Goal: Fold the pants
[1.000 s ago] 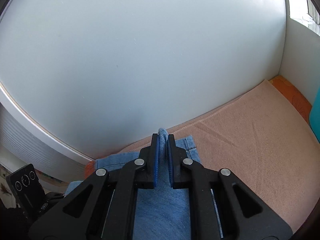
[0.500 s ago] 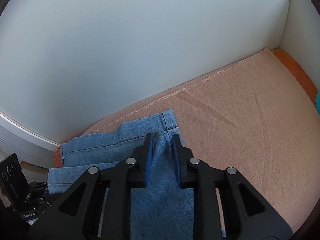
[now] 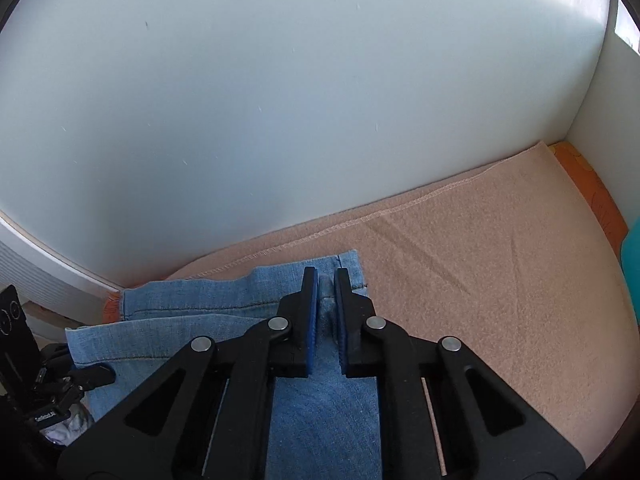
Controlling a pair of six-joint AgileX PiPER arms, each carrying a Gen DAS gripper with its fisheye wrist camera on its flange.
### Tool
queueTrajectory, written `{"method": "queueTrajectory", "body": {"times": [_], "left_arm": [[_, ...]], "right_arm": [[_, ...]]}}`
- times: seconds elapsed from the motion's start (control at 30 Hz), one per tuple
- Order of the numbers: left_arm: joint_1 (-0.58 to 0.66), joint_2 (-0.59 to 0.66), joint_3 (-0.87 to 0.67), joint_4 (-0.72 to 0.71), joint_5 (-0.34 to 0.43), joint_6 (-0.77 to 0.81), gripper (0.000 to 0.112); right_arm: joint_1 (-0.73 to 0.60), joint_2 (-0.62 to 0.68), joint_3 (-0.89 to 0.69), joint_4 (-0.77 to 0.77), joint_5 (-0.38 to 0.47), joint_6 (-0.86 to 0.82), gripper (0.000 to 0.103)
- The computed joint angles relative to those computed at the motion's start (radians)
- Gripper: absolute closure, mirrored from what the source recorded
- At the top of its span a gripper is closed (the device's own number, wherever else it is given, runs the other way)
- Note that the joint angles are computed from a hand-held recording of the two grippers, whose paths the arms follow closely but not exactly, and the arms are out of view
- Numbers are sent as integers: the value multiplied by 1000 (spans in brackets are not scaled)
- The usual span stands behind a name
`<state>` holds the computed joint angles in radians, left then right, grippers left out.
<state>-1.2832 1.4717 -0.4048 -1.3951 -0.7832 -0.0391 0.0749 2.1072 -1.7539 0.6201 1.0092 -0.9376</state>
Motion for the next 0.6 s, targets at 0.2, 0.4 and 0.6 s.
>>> {"method": "queueTrajectory", "body": {"times": [0.2, 0.4, 0.6], "left_arm": [[-25, -52, 33, -74, -42, 58, 106], [-17, -66, 26, -155, -23, 164, 106], [83, 4, -10, -97, 61, 155, 106]], "right_arm": [[58, -49, 24, 53, -90, 38, 96], [112, 19, -2, -37, -165, 163, 96], [106, 75, -47, -61, -148, 202, 96]]}}
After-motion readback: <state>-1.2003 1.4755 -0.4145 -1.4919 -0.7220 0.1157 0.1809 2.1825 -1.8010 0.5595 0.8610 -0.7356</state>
